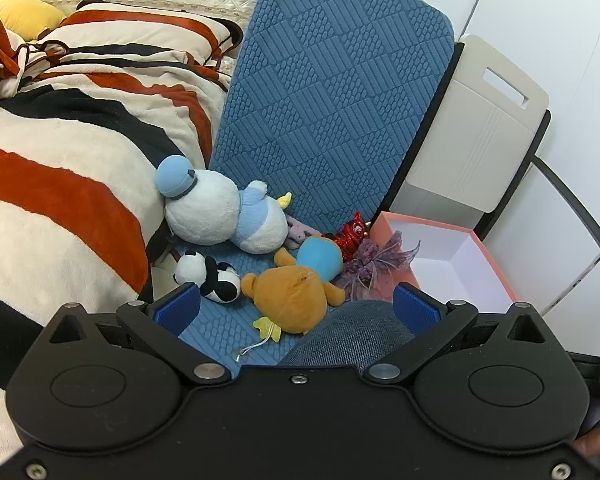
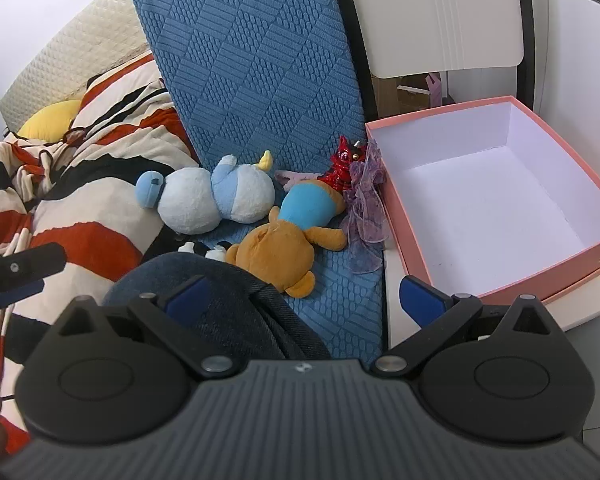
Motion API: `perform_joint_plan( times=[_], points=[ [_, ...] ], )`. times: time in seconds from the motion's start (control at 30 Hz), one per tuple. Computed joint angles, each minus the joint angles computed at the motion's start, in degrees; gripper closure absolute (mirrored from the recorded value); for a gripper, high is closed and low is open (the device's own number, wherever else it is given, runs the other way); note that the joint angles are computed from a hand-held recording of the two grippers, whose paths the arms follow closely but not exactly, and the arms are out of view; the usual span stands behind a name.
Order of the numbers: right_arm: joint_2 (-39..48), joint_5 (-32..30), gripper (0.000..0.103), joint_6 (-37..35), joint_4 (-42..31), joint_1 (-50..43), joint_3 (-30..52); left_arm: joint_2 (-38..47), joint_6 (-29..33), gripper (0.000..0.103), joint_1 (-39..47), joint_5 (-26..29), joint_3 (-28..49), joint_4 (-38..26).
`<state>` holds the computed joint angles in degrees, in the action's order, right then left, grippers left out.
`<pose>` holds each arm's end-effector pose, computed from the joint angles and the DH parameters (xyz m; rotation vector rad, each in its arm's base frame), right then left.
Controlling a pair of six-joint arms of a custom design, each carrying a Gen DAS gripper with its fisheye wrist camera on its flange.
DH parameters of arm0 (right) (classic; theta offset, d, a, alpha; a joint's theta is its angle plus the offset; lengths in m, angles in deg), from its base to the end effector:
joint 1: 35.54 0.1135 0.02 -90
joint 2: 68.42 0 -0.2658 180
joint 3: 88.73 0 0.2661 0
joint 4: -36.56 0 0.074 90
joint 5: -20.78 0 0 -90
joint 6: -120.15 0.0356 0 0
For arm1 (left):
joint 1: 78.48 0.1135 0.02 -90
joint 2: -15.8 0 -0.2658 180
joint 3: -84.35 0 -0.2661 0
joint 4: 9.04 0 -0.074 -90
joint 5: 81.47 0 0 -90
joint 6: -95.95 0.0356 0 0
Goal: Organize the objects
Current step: 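Move both tools toward the toys on the blue cushion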
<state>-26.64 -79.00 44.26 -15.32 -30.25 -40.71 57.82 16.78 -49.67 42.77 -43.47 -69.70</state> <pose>0.1613 0.0210 0.2415 0.1003 2.3807 0.3644 0.1413 0.0549 0.2586 -0.1071 2.2892 -0.3828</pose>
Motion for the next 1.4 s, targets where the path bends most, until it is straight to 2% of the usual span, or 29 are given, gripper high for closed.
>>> perform_joint_plan(
  times=[0.83,1.4],
  points=[
    [-0.7,0.0,0.0,-0.1,-0.1,-1.2,-0.5,0.4,0.5,0.0,1.4,0.8,1.0,-1.4],
    [0.1,-1.1,0.0,-0.7,0.3,-3.1,-0.7,0.5,-1.2,0.0,-0.8,-1.3,0.3,0.1]
  ],
)
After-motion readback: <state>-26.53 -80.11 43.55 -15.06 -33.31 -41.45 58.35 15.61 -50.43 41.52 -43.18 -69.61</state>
